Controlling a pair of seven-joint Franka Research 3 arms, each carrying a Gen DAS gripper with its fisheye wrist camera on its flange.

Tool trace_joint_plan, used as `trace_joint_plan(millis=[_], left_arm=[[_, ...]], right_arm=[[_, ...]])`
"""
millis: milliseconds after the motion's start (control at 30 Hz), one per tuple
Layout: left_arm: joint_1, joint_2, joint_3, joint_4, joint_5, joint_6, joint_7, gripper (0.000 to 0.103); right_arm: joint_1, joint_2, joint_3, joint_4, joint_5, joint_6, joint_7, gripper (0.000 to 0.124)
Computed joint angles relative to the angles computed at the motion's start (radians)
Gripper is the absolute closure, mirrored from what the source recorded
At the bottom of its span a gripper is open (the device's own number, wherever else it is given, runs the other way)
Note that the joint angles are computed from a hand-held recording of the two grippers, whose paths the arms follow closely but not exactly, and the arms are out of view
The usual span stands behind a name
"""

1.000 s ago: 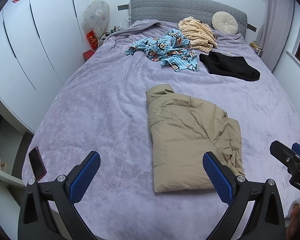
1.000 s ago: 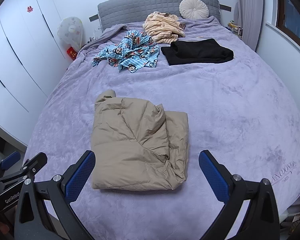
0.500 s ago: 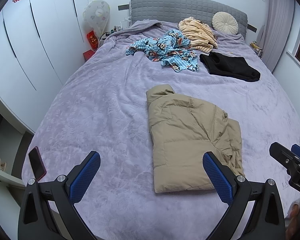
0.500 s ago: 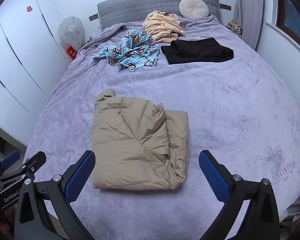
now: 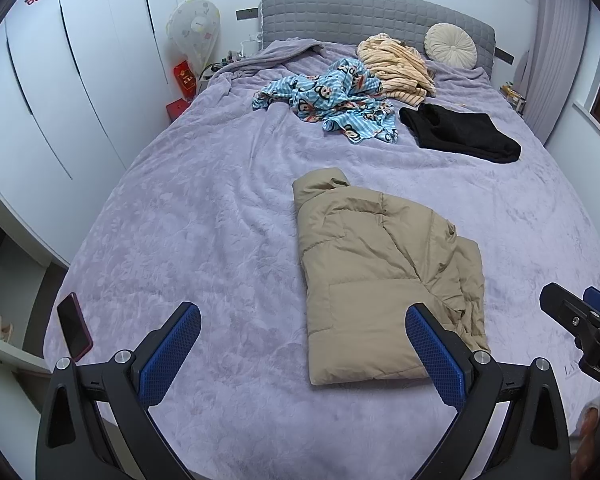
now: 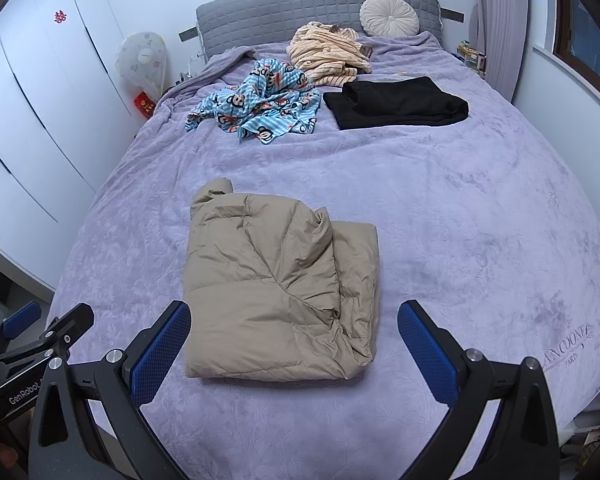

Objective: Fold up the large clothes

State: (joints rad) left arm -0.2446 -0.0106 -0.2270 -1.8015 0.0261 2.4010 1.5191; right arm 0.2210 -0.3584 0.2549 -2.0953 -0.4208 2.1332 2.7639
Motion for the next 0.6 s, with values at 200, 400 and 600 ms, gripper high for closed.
trace_joint_plan(millis=[200,400,600], left_arm=[[0.000,0.002,-0.001,0.003,0.001,0.001,-0.002,0.001],[-0.001,0.002,-0.001,0.003,0.005,0.002,-0.006,0.001],[0.000,-0.002,-0.001,-0.002,0.006,0.003,-0.007,0.001]], right_arm=[[0.001,0.001,-0.001,0.001,0.000,-0.001,0.001,0.021],[0.002,-0.001,-0.004,0.000,0.001,0.001,-0.005,0.021],[0.000,0.000,-0.002,0.001,0.001,-0.001,-0.003,0.021]])
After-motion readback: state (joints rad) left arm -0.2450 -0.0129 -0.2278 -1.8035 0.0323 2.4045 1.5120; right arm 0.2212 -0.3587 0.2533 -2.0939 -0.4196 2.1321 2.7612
